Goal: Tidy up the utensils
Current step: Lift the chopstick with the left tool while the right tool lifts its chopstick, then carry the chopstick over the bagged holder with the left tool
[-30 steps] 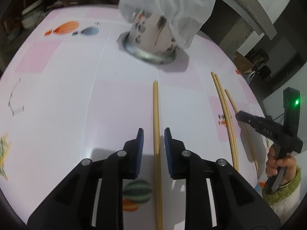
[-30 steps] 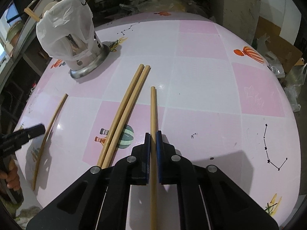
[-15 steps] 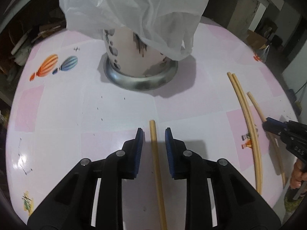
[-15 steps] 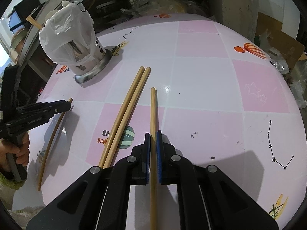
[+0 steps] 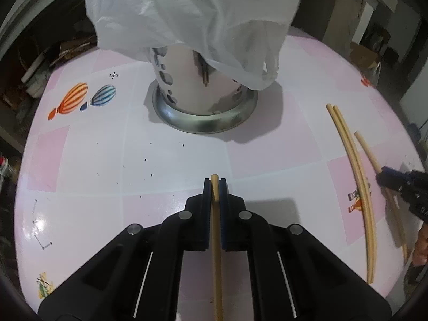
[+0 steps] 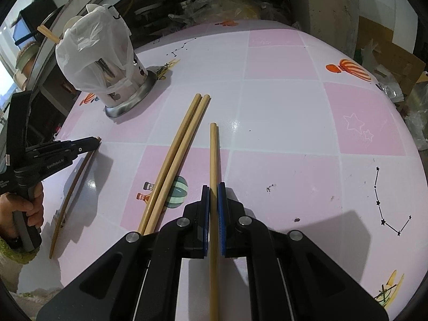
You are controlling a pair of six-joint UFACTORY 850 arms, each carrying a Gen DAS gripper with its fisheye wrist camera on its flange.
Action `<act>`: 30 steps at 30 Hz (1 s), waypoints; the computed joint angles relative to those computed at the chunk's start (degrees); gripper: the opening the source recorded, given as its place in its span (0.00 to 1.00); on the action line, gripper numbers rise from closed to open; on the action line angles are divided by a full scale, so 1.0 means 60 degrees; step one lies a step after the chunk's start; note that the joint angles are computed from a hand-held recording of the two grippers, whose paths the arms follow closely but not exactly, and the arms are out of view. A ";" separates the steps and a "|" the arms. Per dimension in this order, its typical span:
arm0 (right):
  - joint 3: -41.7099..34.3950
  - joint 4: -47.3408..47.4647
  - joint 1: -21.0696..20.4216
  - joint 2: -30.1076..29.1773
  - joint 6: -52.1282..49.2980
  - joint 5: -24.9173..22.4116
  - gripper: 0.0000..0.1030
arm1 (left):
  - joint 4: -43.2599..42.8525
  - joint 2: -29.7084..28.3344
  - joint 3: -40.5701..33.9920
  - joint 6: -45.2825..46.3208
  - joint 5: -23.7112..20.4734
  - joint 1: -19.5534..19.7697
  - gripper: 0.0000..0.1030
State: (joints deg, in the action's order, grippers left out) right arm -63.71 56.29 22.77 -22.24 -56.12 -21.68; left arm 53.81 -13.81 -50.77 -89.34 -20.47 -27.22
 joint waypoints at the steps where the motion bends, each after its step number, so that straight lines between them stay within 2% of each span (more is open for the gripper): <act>1: -0.0002 0.0010 -0.0006 -0.0003 0.0003 -0.0014 0.06 | 0.0175 0.0117 0.0117 -0.0290 0.0187 0.0058 0.05; 3: -0.0021 -0.0031 -0.0008 -0.0015 0.0054 -0.0040 0.06 | 0.0990 0.0473 0.0408 -0.1268 0.0430 0.0103 0.05; 7: -0.0066 -0.0278 0.0018 -0.0032 0.0287 -0.0031 0.06 | 0.2685 0.1424 0.0871 -0.3008 0.0469 0.0020 0.05; 11: -0.0111 -0.0598 0.0059 -0.0048 0.0586 0.0013 0.06 | 0.4283 0.2502 0.1221 -0.4600 0.0179 -0.0181 0.05; 14: -0.0149 -0.0852 0.0075 -0.0057 0.0849 -0.0003 0.06 | 0.5146 0.3323 0.1406 -0.5348 -0.0339 -0.0427 0.05; 20: -0.0405 -0.1647 0.0127 -0.0191 0.1601 -0.0185 0.07 | 0.5899 0.4197 0.1594 -0.6088 -0.1194 -0.0947 0.05; 22: -0.0591 -0.2135 0.0157 -0.0286 0.2036 -0.0312 0.08 | 0.5976 0.4430 0.1684 -0.6148 -0.1281 -0.0976 0.05; 26: -0.0922 -0.2817 0.0247 -0.0458 0.2597 -0.0367 0.18 | 0.5995 0.4781 0.1824 -0.6161 -0.1489 -0.1082 0.05; 30: -0.1326 -0.3800 0.0409 -0.0702 0.3277 -0.0272 0.21 | 0.6077 0.4988 0.2006 -0.6378 -0.1558 -0.1120 0.05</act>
